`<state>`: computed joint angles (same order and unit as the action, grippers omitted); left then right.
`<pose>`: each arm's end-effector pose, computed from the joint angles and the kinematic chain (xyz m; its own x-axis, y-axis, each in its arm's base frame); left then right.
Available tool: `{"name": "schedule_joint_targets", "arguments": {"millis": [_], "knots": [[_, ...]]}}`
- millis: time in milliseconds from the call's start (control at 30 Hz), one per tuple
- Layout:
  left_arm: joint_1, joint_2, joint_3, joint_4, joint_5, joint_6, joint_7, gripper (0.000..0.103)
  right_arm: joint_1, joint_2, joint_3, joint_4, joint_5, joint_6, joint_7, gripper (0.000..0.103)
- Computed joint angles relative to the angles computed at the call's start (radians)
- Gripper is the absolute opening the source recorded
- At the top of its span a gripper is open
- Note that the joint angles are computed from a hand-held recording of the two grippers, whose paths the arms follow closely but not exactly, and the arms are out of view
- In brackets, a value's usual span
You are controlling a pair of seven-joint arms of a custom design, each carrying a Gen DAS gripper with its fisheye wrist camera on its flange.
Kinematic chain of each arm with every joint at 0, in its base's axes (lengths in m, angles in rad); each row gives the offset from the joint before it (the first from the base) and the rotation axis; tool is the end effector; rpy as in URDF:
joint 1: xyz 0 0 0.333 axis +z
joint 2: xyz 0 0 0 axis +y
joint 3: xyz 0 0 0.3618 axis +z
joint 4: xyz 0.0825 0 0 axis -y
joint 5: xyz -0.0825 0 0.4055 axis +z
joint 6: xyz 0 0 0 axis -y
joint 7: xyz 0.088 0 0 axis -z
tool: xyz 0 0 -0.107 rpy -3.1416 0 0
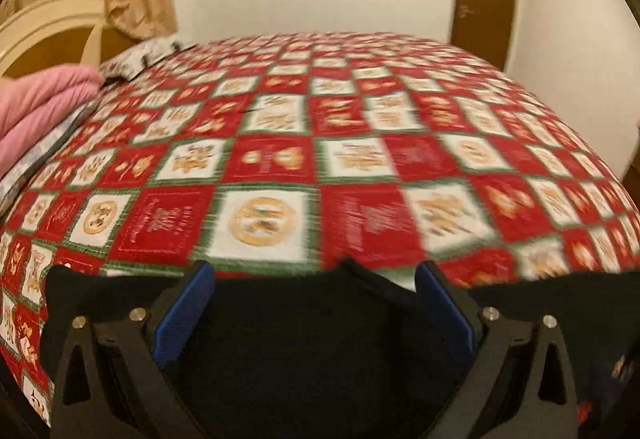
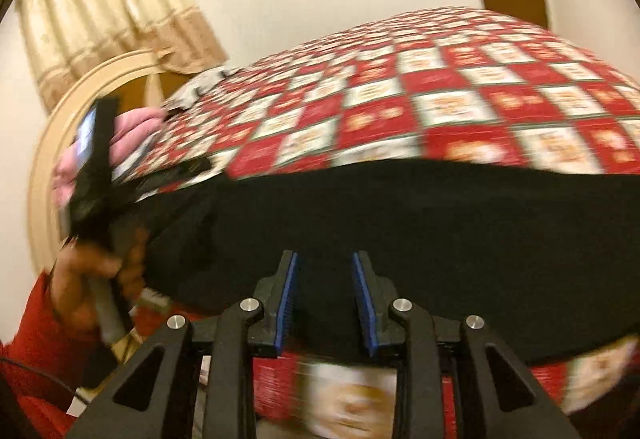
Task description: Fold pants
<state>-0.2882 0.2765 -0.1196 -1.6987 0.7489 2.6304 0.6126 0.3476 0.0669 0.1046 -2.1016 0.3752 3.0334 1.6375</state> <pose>0.6541 -0.2899 0.5394 0.0298 -0.9995 -0.0066 -0.6817 -0.0155 -0.7315 0.5737 0.2461 0.5217 0.1722 -0.9187 -0.3556 -0.7227 0.1275 -0.6793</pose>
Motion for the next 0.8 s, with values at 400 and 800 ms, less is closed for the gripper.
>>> {"name": "schedule_joint_targets", "arguments": {"millis": [400, 800], "knots": [[-0.073, 0.033, -0.035, -0.023, -0.021, -0.007, 0.186, 0.103, -0.468, -0.346, 0.019, -0.358, -0.558, 0.061, 0.936, 0.030], [-0.082, 0.020, -0.044, -0.032, -0.055, -0.041, 0.153, 0.103, -0.180, -0.298, -0.321, -0.415, -0.271, 0.194, 0.665, 0.029]]}}
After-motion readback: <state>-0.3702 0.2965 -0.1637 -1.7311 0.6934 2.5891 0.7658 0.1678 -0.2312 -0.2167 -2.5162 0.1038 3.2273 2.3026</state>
